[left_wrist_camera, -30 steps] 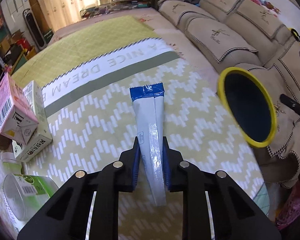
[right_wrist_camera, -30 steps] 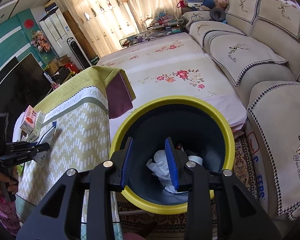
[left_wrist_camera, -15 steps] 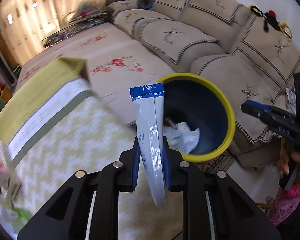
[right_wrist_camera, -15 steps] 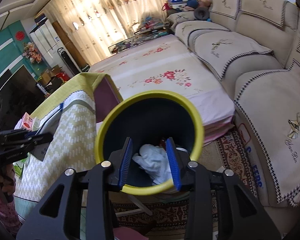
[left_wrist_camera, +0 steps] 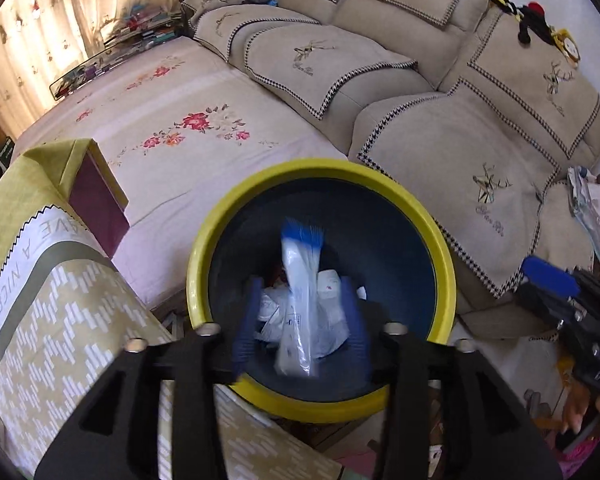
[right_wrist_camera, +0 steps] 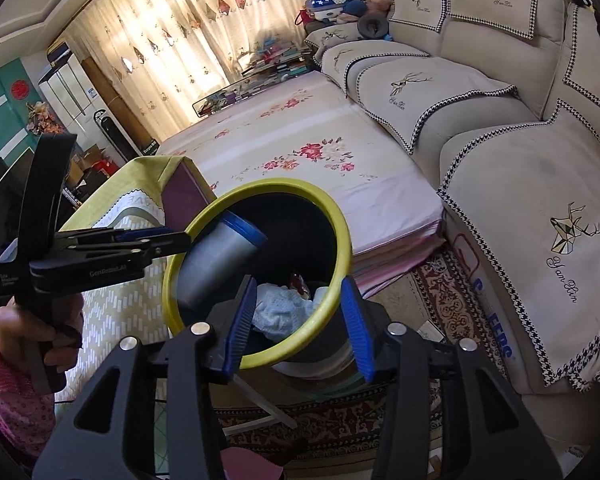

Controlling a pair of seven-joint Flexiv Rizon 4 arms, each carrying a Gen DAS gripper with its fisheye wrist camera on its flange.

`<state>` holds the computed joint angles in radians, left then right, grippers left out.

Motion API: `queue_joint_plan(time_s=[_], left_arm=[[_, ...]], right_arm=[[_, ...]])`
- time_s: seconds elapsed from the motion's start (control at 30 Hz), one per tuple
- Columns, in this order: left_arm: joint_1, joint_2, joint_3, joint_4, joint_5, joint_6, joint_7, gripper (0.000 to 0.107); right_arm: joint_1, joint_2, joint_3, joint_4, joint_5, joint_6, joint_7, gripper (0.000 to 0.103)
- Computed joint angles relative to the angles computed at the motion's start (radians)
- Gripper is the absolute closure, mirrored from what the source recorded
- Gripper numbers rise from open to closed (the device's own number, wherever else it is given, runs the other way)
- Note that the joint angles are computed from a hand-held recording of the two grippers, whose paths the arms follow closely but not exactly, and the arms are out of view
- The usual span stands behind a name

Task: Collect trash
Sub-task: 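Carry the toothpaste tube over the yellow bin and open the left gripper, then grasp the clear glass cup with green liquid with the right gripper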

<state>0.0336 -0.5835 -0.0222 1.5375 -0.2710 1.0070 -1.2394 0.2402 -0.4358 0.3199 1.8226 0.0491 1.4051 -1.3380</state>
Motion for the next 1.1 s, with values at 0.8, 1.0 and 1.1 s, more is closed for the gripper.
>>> queue_joint_plan(time_s=[0.8, 1.0, 1.1], left_arm=[[0.04, 0.805, 0.063, 0.937, -0.741, 0.707, 0.455, 0.009], [0.265, 0.964, 0.051, 1.054, -0.6, 0.728, 0.365, 0.009], [0.341, 1.012, 0.087, 1.088, -0.555, 0.709, 0.36, 0.009]], right_arm=[[0.232, 0.016, -0.024, -0.018, -0.21, -0.033, 0.07, 0.052], [0.332, -0.037, 0.03, -0.102, -0.238, -0.049, 0.032, 0.047], [0.389, -0.071, 0.049, -0.149, -0.251, -0.07, 0.015, 0.045]])
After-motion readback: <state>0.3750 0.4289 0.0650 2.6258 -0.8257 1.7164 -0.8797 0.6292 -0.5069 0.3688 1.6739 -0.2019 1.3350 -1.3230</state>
